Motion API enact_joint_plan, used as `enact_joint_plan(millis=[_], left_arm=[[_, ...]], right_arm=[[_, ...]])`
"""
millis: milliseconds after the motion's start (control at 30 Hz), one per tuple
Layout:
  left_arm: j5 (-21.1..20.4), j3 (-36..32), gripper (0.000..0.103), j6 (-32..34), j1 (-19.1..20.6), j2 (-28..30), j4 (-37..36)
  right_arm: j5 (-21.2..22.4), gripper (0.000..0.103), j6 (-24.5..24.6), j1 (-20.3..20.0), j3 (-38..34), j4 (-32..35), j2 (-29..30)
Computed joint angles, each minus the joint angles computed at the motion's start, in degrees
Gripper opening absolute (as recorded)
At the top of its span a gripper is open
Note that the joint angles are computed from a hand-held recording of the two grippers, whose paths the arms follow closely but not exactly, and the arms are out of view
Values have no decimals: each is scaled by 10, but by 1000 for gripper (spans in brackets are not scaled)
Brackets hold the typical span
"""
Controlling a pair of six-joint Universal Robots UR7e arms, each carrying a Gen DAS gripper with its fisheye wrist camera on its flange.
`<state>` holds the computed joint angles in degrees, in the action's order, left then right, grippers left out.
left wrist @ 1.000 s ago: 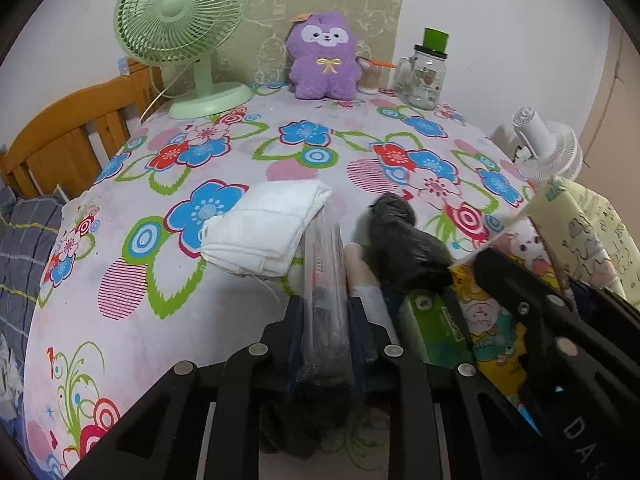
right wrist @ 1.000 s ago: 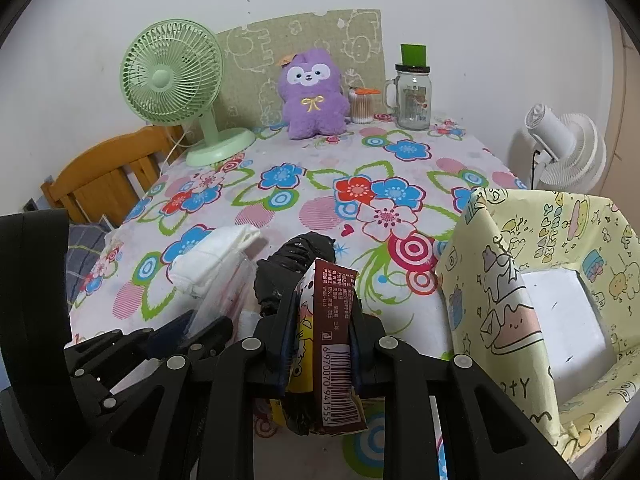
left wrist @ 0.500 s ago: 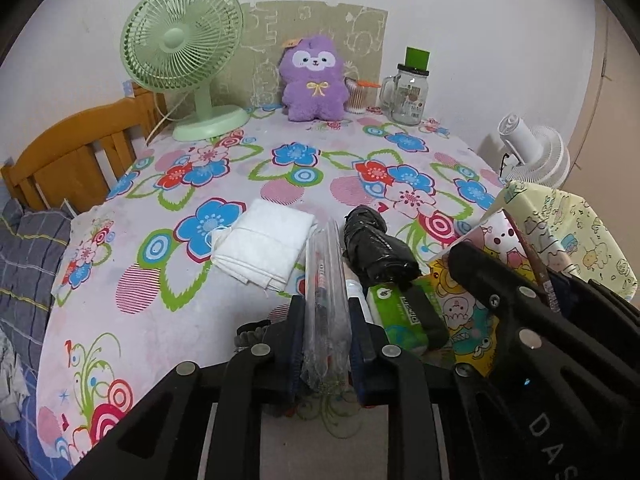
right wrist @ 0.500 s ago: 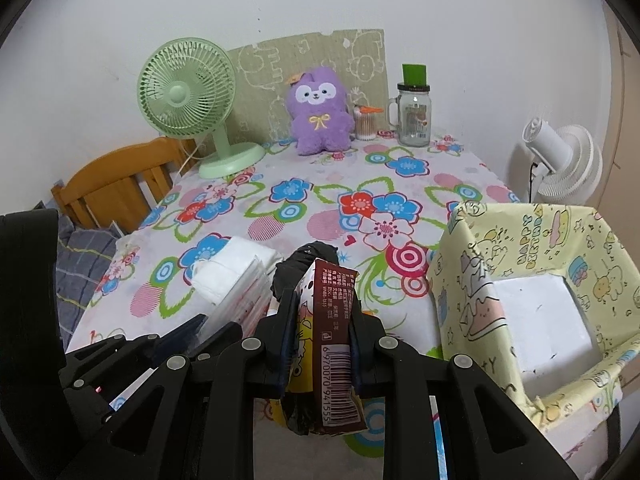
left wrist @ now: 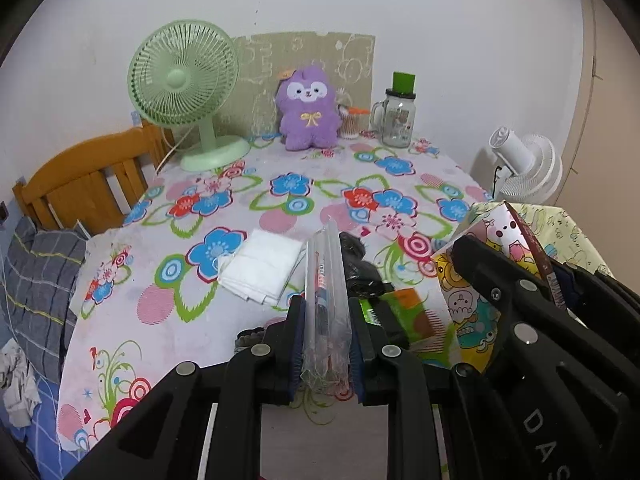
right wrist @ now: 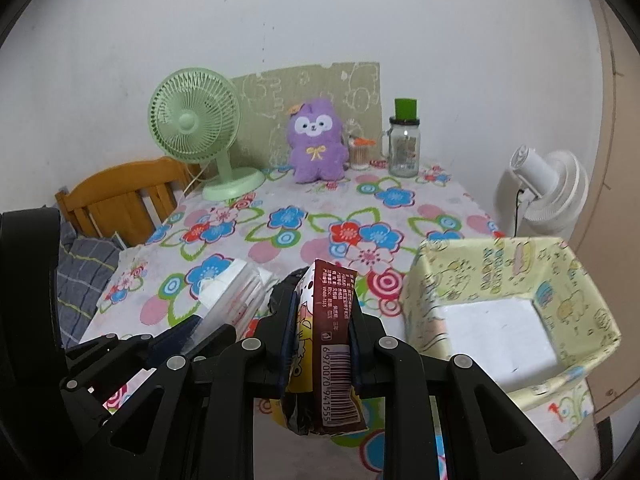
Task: Organize soft objects
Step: 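Lift the snack box with the right gripper while the left gripper grasps the clear plastic bag, then carry the snack box and plastic bag with both grippers over the patterned box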
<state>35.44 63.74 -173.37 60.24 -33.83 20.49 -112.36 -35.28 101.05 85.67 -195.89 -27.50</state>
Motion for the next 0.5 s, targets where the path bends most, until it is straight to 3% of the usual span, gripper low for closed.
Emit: enact_joint_plan(millis=[500], left_arm=[[-9, 17, 19, 74, -43, 1, -98]], right_arm=[[8, 25, -36, -8, 34, -53, -53]])
